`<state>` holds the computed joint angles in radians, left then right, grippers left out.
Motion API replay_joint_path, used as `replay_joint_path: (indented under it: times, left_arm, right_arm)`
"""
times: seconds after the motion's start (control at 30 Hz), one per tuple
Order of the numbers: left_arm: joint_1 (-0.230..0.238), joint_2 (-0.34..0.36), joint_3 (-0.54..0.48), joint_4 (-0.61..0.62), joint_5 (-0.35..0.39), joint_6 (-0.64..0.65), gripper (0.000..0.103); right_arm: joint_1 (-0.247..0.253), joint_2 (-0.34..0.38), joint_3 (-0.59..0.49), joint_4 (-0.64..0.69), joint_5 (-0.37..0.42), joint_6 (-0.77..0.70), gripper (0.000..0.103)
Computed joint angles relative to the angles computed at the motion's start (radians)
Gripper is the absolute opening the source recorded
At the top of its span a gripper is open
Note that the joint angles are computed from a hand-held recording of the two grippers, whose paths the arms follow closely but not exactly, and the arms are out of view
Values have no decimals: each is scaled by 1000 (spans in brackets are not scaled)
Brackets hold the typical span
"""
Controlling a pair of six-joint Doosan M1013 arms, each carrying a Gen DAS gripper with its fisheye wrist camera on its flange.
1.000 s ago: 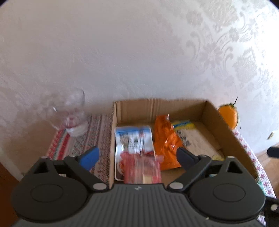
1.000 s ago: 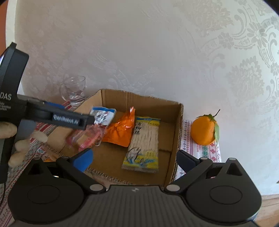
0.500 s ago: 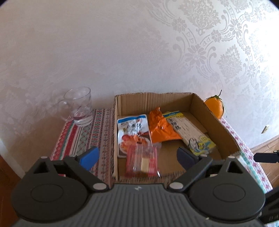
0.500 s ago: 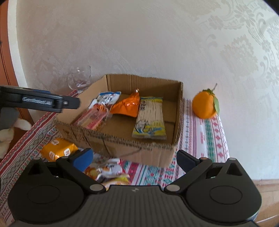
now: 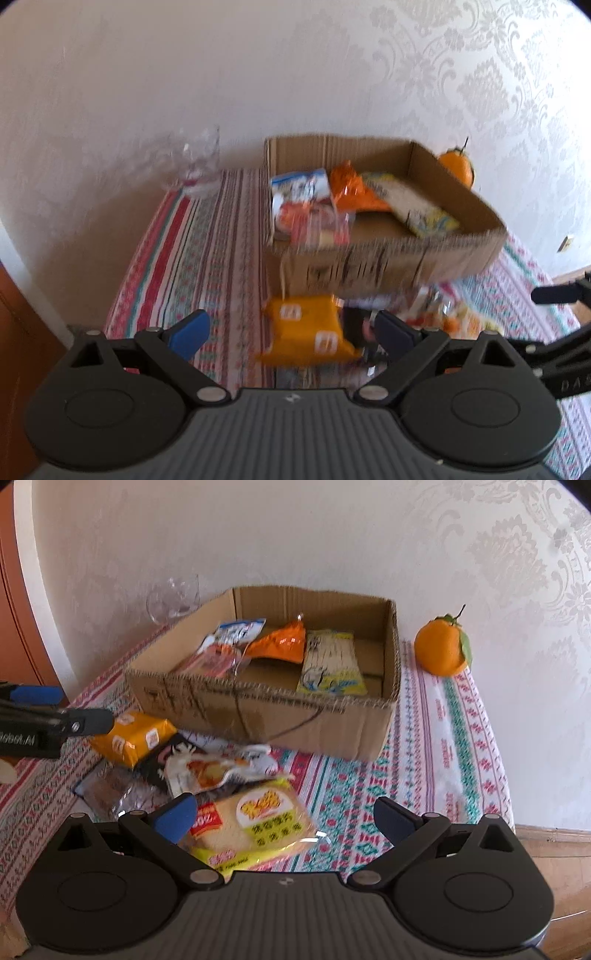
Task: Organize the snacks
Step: 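Move the left tool to the brown pack while the right tool approaches the yellow biscuit pack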
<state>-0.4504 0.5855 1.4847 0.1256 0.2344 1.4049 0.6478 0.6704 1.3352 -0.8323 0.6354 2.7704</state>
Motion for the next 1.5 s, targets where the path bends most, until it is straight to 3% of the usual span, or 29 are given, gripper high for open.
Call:
replay_joint_path:
  times: [0.1, 0.37, 0.73, 1.03, 1.2, 1.33, 1.4, 1.5]
  left_arm:
    - [4, -4, 17, -30, 4, 24, 96]
    - [12, -23, 55, -231, -30, 241, 96]
    - [8, -29, 62, -320, -10, 338, 96]
    - [-31, -47, 88, -207, 2, 251, 96]
    - [-62, -57, 112, -132, 14, 171, 96]
    - [-84, -57, 126, -184, -1, 259, 96]
    - [-92, -53, 129, -252, -3, 361, 95]
    - [-101, -40, 122, -275, 10, 408, 93]
  right_arm:
    - [4, 8, -12, 20, 2, -33, 103]
    - [1, 41, -61, 88, 15, -113, 103]
    - [-2, 87, -128, 106, 82, -153, 103]
    - [7, 29, -16, 12, 79, -52, 103]
    - [6, -11, 57, -62, 36, 31, 103]
    - [-2, -49, 113, -95, -24, 87, 103]
    - [-4, -61, 131, -104, -34, 84, 103]
    - [-5, -74, 151, -116, -44, 77, 103]
